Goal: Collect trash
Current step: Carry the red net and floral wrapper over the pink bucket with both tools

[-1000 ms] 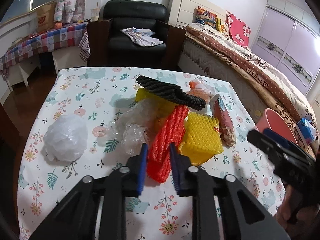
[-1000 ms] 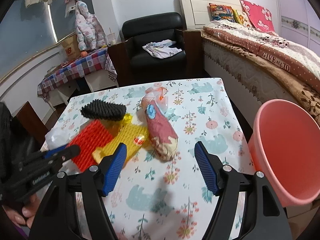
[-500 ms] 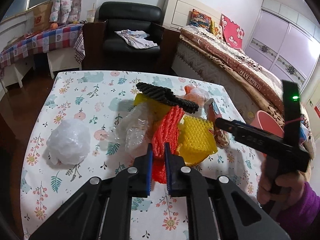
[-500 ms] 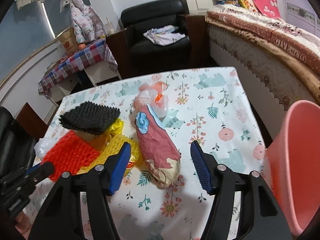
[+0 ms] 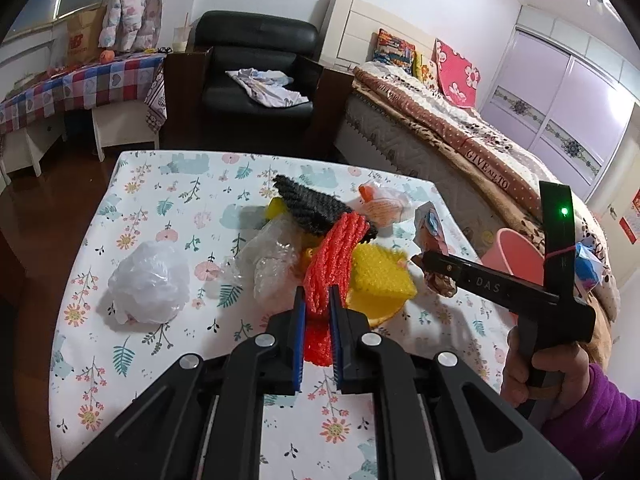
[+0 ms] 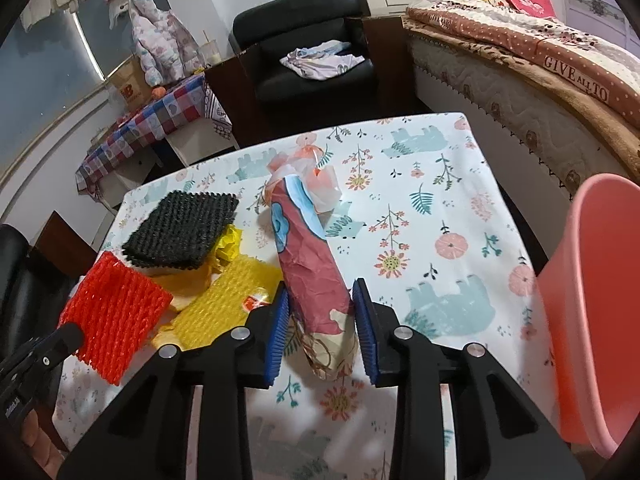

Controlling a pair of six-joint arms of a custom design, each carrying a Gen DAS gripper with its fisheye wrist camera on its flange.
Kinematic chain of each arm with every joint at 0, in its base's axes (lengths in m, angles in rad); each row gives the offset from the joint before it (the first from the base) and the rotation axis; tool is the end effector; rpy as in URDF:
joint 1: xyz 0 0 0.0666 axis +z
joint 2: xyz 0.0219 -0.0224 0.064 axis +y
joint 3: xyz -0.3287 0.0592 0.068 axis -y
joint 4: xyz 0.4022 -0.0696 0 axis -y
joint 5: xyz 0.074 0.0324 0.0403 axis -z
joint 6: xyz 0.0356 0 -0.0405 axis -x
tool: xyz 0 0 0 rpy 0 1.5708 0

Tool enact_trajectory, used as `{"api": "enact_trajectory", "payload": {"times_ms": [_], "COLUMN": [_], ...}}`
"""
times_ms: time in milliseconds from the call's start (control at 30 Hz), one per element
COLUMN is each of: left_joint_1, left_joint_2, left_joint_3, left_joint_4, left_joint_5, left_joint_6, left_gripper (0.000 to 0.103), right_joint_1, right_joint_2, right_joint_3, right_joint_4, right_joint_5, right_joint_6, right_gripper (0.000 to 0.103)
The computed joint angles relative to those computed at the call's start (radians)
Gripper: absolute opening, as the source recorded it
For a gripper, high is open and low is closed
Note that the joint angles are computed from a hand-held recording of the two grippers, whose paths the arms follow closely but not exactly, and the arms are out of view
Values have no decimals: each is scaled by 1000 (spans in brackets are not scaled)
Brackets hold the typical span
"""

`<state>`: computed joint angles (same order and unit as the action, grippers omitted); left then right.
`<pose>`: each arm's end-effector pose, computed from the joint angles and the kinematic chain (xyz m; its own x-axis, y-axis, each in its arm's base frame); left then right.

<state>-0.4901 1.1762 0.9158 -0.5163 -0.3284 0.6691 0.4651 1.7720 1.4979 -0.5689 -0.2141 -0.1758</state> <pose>0.3790 -0.1896 0.2810 -0.6356 -0.3264 -0.6997 -0.1933 0.9447 -0.2651 0.5452 0.2816 0.2489 -0.7558 -0.1881 -0.6272 -0.4392 0.8561 0.2725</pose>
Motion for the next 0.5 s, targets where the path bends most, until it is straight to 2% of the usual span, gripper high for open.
{"api": "enact_trajectory", "payload": {"times_ms": [200,500], "left_joint_1": [-32,-81], "left_joint_2": [-15,42], "left_joint_3": [19,117], "left_joint_4": [-7,-49], "left_joint_5": [-38,-104], "left_joint_6": [-2,3], "left_gripper": [10,10], "right_joint_1": [-10,-35], "right_joint_2": [-87,-203], "right_joint_3": [-78,-180], "right_joint_4": [28,63], "right_joint_5": [-21,-51], "right_joint_6": [-9,1], "right_gripper": [32,32]}}
